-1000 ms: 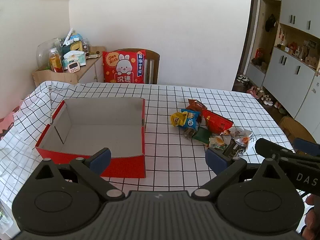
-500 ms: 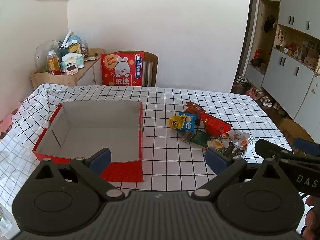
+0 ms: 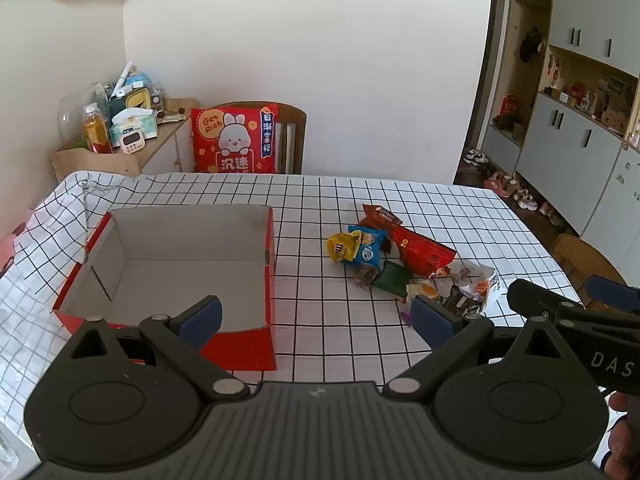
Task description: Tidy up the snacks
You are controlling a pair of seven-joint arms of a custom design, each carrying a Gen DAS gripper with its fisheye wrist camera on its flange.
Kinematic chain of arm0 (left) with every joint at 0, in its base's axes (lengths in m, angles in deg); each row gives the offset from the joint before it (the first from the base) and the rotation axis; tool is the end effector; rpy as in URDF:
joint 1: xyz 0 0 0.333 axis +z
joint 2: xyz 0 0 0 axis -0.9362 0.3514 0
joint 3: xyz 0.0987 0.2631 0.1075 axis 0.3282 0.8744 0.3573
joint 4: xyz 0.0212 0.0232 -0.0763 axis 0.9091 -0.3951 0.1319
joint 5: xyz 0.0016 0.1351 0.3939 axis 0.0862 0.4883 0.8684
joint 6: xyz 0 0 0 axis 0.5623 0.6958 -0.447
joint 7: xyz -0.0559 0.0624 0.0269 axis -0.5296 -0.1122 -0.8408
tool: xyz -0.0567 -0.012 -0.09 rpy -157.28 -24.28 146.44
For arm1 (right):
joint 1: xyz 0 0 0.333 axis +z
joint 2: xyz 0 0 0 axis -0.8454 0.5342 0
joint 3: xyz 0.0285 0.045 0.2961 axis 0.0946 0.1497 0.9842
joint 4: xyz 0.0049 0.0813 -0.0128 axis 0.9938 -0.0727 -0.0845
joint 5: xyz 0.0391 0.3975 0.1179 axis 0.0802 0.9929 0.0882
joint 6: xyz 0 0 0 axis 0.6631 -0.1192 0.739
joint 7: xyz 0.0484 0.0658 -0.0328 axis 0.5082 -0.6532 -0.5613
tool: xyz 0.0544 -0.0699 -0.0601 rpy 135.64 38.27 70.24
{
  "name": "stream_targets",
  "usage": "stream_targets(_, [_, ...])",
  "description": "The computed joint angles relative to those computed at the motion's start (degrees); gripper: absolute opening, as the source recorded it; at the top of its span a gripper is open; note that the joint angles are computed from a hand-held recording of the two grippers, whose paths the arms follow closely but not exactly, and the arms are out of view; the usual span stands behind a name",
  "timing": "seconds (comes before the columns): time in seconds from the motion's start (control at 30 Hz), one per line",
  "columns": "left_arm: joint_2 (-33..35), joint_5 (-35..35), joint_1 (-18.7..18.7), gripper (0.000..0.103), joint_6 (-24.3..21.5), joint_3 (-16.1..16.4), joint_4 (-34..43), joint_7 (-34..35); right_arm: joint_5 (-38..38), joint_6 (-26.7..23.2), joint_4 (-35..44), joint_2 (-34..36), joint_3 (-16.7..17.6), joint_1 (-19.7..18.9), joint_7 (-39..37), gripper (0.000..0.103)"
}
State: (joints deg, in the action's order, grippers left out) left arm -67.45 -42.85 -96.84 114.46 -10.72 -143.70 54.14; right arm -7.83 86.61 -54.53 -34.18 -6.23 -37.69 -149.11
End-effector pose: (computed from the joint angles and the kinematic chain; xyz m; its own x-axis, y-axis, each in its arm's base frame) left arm 0.4379 -0.4702 0.5828 -0.3507 -0.9354 0.0456 -0.6039 0.1887 -0.7744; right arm 0.3693 0.3447 0.5449 -0.2462 -0.9558 -0.1609 -0.4040 0.2521 -0.8793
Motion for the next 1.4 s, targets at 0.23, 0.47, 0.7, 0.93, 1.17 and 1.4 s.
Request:
stream_targets(0.23, [1.86,-0.04,-0.71,0.101,0.51,0.12,1.58,0.24,0.62,-0.34,-0.52,-0.58,-0.39,-0.07,-0.59,0.103])
stream_targets(0.47, [5.63,-2.15,-2.47,0.101,-0.52,0.6,5.41,2.35,1.53,0.47,-2.51,-2.31,-1.01,-0.76,-2.23,0.102])
stream_targets(0.7, [12.05,-4.16,-5.67,0.101,-3.84,1.55,12.71,6.89,4.43,5.61,-6.4,-4.75,-3.23,-2.53,-4.85,0.102])
stream_targets(0.93, [19.6,-2.57,-10.5,0.101,-6.28,4.04,21.29,9.55,8.47,9.66,-10.53,-6.66,-4.75,-7.27,-7.67,0.101])
stream_targets(1.17, [27.69,-2.32,-14.56,0.101,-6.21,6.44,30.01,13.06,11.5,12.69,-11.71,-4.38,-6.9,-11.99,-11.79,0.099])
stream_targets(1.4, [37.01,-4.06,-18.23,0.1,-6.77,8.78,41.09,20.57,15.04,17.65,-9.85,1.75,-9.9,-14.8,-15.45,0.098])
